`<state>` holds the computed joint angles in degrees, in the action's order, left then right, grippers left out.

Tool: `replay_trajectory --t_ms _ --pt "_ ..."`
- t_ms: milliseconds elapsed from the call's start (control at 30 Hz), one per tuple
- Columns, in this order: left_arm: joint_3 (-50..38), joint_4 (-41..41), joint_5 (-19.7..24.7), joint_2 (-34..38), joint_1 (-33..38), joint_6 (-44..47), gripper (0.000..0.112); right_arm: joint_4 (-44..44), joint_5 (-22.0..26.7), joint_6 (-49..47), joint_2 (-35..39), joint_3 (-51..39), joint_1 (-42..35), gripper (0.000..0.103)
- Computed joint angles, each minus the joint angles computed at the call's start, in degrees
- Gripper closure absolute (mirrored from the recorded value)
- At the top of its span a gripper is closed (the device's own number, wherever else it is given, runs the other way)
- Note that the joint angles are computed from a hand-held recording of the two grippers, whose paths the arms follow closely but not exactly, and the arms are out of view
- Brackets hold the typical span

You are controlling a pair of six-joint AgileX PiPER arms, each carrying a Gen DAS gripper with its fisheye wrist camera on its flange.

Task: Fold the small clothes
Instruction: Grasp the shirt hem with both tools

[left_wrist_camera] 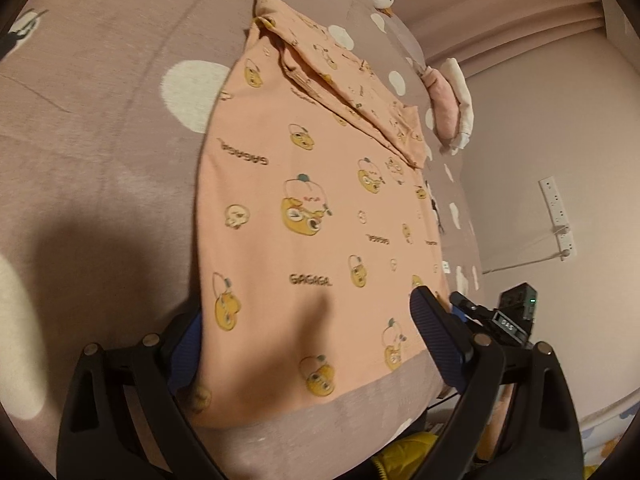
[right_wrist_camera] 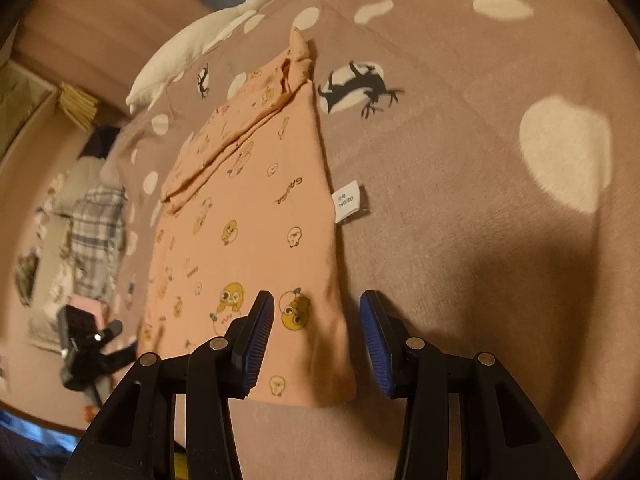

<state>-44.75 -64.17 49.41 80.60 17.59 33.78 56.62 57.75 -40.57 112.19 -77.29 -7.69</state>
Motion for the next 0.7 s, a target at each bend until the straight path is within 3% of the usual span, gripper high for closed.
replay_trajectory --t_ms 500,600,700 --pt "-4.86 -2.59 1.46 5.55 -3.28 -0.17 0.019 5.61 5.32 1.40 9.00 -11.04 3.71 0.059" --pt "-2.75 -3.20 2.34 3.95 -3.15 1.13 0.023 5.12 6.52 -0.14 8.14 -9.67 3.09 0.059" --pt "-0.93 -2.40 2.34 2.40 -3.07 1.47 0.034 5.25 7.25 -2.28 6.31 -6.10 1.85 0.059"
